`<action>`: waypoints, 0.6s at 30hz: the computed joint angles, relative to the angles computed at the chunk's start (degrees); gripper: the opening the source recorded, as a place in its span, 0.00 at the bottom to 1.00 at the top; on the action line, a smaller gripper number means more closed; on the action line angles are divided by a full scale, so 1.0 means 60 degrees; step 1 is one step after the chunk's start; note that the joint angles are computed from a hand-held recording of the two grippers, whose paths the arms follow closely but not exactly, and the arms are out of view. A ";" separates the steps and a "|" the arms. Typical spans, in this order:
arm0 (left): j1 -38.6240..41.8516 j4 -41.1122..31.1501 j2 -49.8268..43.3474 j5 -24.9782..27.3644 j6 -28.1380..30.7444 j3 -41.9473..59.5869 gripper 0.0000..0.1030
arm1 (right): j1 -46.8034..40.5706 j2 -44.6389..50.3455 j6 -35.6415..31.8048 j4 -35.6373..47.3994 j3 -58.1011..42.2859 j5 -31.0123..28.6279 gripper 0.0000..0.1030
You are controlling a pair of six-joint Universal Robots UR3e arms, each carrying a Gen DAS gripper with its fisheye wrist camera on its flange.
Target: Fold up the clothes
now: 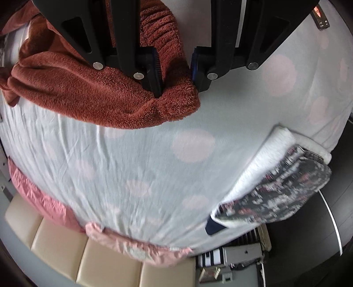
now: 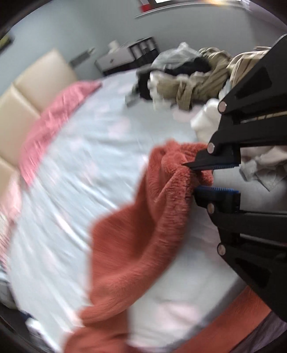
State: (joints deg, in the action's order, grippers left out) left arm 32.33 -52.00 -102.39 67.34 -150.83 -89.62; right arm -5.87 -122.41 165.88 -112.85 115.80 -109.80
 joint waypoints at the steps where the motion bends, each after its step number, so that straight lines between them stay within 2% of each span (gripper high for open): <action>1: 0.0163 0.0123 0.0249 -0.0231 -0.0025 -0.0214 0.22 | -0.0124 -0.0137 0.0185 0.0268 -0.0400 0.0061 0.10; 7: 0.1393 0.1340 0.1501 -0.1599 -0.0627 -0.1369 0.21 | 0.0057 0.0246 0.0989 0.2252 -0.3467 0.0244 0.10; 10: 0.1627 0.1590 0.1213 -0.1513 -0.1149 -0.1143 0.21 | -0.0083 0.0757 0.1298 0.2796 -0.4390 0.0338 0.10; 14: 0.1508 0.1427 0.0384 -0.0829 -0.1726 -0.0426 0.21 | -0.0185 0.1993 0.1964 0.2372 -0.3989 -0.0437 0.10; 18: 0.1101 0.1688 -0.0054 -0.0201 -0.1943 -0.0216 0.21 | -0.0626 0.3210 0.2333 0.0479 -0.2757 -0.0763 0.10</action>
